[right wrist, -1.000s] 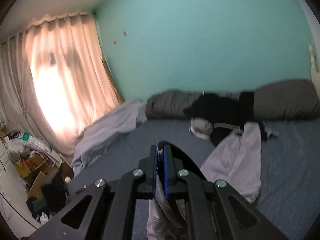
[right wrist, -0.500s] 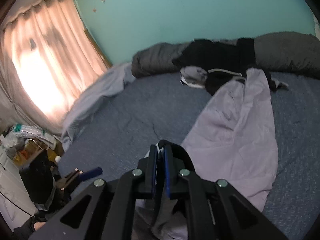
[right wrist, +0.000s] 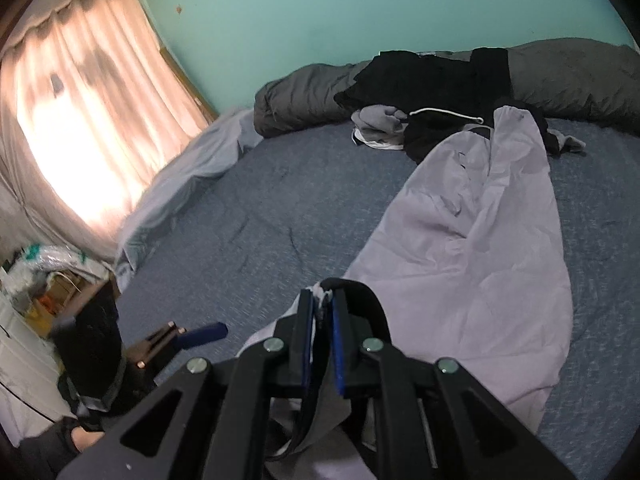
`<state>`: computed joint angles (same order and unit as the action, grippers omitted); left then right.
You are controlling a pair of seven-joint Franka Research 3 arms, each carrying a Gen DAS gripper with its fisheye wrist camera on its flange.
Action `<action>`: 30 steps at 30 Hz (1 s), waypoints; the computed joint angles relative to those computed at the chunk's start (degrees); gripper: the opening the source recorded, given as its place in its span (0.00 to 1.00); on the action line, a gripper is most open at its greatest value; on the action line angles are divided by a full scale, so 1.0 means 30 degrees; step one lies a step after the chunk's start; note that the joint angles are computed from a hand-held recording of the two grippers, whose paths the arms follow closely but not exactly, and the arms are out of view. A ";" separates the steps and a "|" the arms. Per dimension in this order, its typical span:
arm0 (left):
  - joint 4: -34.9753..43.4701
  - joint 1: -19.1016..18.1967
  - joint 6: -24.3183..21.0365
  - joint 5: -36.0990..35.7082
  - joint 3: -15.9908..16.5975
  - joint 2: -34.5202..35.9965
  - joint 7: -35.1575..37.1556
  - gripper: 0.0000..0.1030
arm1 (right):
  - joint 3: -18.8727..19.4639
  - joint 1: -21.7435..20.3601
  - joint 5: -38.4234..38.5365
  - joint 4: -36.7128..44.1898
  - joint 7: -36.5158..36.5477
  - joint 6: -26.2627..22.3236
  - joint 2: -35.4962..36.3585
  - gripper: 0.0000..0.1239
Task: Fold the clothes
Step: 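Lift the grey jacket high with the right gripper and shake it out, then grasp the jacket's other hem edge with the left gripper while the right gripper holds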
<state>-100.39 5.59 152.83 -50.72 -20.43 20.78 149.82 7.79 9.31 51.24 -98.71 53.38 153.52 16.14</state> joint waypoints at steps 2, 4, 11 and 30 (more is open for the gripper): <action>0.0193 -0.0143 0.0086 0.0232 0.0029 0.0191 -0.0261 1.00 | 0.0025 -0.0067 0.0205 -0.0051 -0.0081 0.0101 0.0047 0.08; 0.0420 -0.0146 -0.0171 0.0453 0.0024 0.0399 -0.0655 1.00 | 0.0034 -0.0111 0.0341 -0.0103 -0.0141 0.0202 0.0086 0.08; 0.0537 -0.0030 -0.0499 0.0851 -0.0166 0.0627 -0.0625 0.98 | 0.0036 -0.0101 0.0078 -0.0144 -0.0223 0.0289 0.0140 0.19; 0.0610 0.0204 -0.1247 0.2507 -0.0212 0.1044 -0.1347 0.23 | -0.1616 -0.0782 0.0433 -0.4753 -0.1170 0.0560 -0.2765 0.40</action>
